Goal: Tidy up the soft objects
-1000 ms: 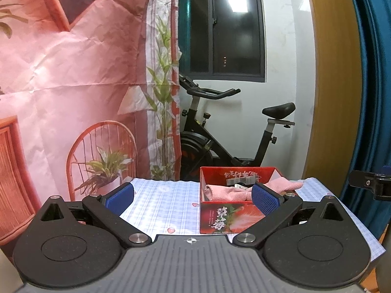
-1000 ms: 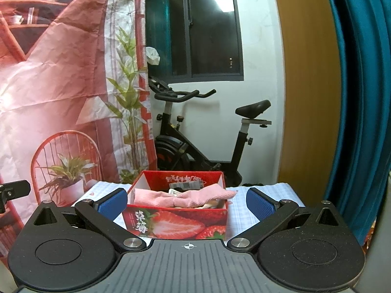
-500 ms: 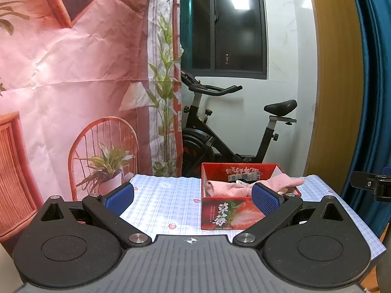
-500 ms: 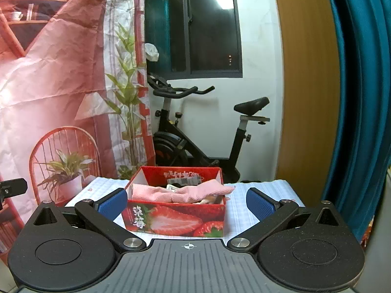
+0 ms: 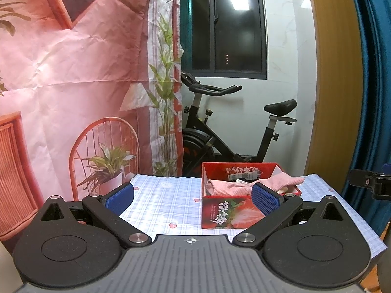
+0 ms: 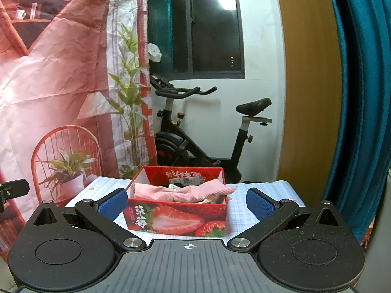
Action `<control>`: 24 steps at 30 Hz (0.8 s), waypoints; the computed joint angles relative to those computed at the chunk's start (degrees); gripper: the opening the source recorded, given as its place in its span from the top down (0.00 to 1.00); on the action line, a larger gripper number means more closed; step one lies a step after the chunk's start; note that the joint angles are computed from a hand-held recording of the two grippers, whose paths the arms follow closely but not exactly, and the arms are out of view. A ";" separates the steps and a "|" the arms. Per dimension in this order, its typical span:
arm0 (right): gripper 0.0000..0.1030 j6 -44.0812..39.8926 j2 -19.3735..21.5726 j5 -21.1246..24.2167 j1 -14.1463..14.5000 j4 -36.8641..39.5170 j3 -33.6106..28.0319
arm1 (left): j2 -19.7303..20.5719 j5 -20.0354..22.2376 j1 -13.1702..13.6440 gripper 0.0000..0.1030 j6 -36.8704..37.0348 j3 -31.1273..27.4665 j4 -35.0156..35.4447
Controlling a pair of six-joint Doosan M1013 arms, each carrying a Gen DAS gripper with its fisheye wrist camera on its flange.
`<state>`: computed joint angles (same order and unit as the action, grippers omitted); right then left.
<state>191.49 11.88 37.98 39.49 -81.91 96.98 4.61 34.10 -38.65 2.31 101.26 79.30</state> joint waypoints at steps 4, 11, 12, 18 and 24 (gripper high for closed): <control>0.00 -0.16 0.00 0.00 -0.01 0.15 -0.03 | -0.03 0.02 -0.04 0.00 -0.33 0.02 0.26; 0.00 -0.23 0.02 0.15 -0.06 0.23 0.01 | -0.03 0.12 -0.15 0.00 -0.53 0.06 0.38; 0.00 -0.21 -0.06 0.10 -0.10 0.20 0.12 | -0.03 0.12 -0.15 0.00 -0.53 0.06 0.38; 0.00 -0.20 -0.06 -0.04 -0.17 0.16 0.18 | 0.04 -0.16 -0.11 0.00 -0.10 -0.02 -0.17; 0.00 -0.11 -0.15 -0.26 -0.34 0.06 0.46 | -0.05 -1.04 0.09 0.00 -0.63 0.16 -0.12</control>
